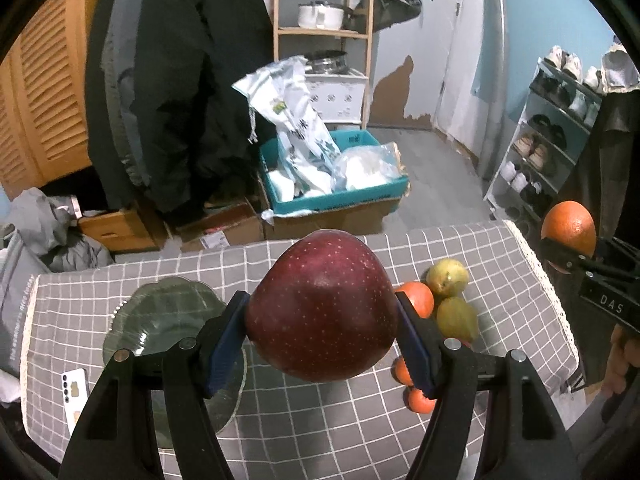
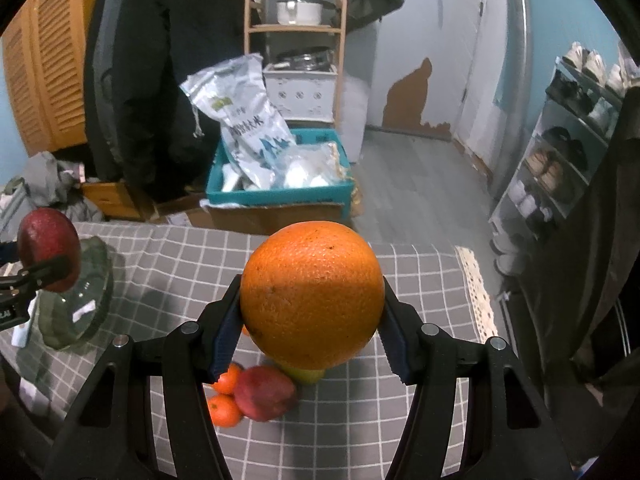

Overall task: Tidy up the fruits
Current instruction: 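Lift the red apple with the left tool while the right tool lifts the orange, then carry the apple into the green bowl with the left tool while the right tool lowers the orange beside it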

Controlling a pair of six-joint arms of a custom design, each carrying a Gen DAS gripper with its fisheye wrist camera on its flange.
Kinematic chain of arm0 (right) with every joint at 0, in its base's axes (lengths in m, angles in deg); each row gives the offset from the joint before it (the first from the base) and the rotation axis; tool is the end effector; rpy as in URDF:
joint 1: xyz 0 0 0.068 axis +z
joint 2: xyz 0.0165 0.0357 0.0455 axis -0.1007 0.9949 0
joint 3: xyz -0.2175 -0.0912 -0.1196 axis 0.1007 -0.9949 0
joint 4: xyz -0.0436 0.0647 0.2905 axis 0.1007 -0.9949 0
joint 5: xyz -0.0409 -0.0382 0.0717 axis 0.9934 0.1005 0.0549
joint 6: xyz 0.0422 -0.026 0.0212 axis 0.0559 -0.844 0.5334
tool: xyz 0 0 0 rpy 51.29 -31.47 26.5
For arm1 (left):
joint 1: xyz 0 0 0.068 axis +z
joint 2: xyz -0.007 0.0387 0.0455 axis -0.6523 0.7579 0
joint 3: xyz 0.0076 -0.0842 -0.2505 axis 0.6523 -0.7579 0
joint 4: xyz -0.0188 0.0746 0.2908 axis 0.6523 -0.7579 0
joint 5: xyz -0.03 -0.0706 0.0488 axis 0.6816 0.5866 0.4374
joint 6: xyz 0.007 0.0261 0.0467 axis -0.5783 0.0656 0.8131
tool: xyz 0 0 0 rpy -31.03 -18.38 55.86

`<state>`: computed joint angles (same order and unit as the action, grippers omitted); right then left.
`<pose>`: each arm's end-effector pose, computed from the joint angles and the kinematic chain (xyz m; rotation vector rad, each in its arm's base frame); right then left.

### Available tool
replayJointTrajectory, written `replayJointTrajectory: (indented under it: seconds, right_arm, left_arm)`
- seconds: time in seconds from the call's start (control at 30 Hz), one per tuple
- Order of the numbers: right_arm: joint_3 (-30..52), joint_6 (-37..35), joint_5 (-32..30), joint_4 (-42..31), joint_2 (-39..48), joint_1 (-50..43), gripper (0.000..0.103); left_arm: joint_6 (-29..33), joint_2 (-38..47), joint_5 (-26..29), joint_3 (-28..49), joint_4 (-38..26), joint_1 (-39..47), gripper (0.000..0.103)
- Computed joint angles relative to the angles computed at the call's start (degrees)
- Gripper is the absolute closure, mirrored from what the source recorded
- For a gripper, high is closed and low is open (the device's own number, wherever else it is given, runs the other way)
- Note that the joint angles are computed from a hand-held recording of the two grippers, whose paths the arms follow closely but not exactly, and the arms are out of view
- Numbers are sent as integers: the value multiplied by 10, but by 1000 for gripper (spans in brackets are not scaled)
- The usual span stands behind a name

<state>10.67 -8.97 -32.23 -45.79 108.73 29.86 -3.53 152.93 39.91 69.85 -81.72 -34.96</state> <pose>0.2847 0.1851 0.2792 -0.0202 2.3444 -0.0313 0.3132 0.0225 0.2781 0.2531 2.3800 -0.1617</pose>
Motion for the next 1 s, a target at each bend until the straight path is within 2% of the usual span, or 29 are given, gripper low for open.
replayJointTrajectory:
  seconds: [0.53, 1.0]
  right_arm:
    - [119, -18, -2, 3, 97, 51, 42]
    - [288, -33, -28, -20, 246, 97, 42]
  left_arm:
    - [19, -5, 41, 20, -11, 94, 31]
    - [37, 24, 59, 36, -7, 184, 31]
